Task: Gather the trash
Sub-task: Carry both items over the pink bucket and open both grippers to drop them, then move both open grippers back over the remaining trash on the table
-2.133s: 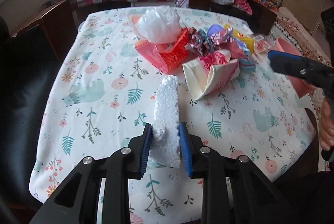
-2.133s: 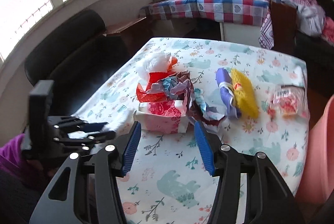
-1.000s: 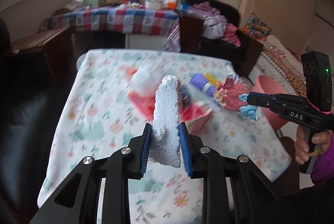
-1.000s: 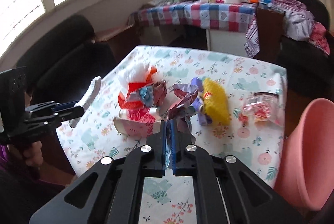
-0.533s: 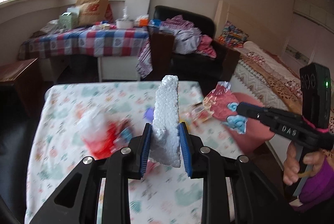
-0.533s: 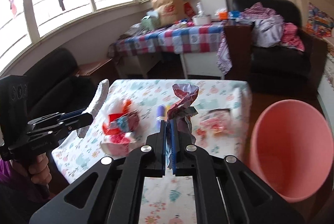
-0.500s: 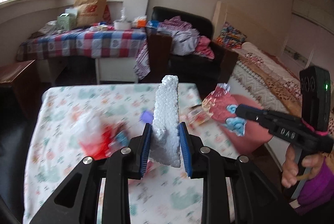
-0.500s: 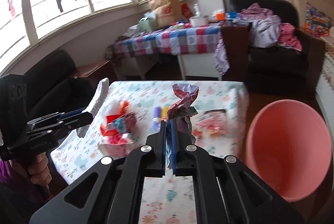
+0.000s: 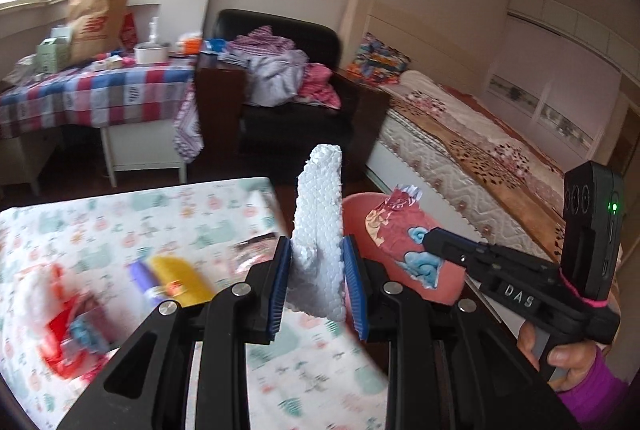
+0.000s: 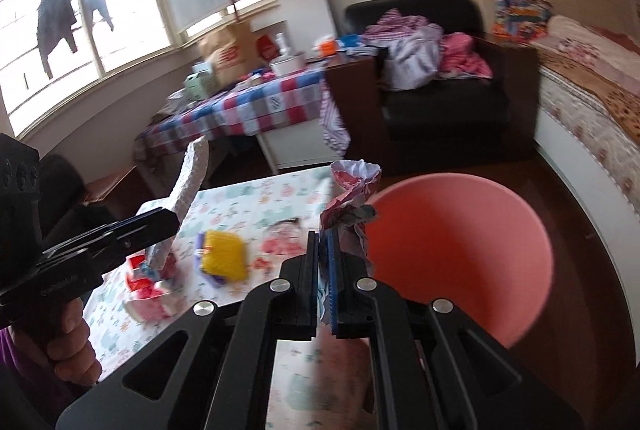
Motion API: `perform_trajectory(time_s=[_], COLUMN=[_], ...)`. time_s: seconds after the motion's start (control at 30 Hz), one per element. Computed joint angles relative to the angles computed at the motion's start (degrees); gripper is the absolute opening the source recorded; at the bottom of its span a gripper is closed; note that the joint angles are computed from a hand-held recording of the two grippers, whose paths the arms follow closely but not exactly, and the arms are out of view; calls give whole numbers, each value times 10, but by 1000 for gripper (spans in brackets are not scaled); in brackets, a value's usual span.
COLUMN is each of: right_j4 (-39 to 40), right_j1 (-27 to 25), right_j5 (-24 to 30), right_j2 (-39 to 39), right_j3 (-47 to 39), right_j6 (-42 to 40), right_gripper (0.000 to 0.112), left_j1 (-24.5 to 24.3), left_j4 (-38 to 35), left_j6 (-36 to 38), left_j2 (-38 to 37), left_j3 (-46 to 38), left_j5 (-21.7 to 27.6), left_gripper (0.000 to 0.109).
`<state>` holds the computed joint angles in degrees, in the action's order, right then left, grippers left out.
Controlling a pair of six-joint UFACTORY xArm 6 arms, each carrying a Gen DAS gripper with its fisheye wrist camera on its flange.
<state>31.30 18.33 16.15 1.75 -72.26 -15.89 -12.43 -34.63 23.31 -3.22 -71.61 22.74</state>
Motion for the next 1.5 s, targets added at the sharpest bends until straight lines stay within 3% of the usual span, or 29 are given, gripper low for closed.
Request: perform_trajectory(time_s=[0.53,0.9,0.97,1.03,1.1,1.27,1.5], right_j4=[-48,-48,-56,-72,-91,-100,-141], right_j1=[-59,-73,-75,-78,-80,-82,-76], right_j5=[-11,-4,-3,3,11,8,4], right_j2=[7,17,19,22,23,20,8], right_j3=[47,55,53,51,49,53,58], right_j6=[90,108,118,134,153,171,200], right_gripper=[5,5,5,5,6,35,36], left_j1=[-82,-97,-98,-96,-96,-95,-94], left_j4=[107,165,172,165,162,159,154], left_j6=[-97,-149,-156,-159,-161,-155,-144], left_j2=[183,225,224,225,225,217,192], left_j3=[-170,-202,-200,-202,-204,-197,-173], left_j5=[47,57,53,56,57,54,35], left_gripper=[26,27,30,43,45,50,53])
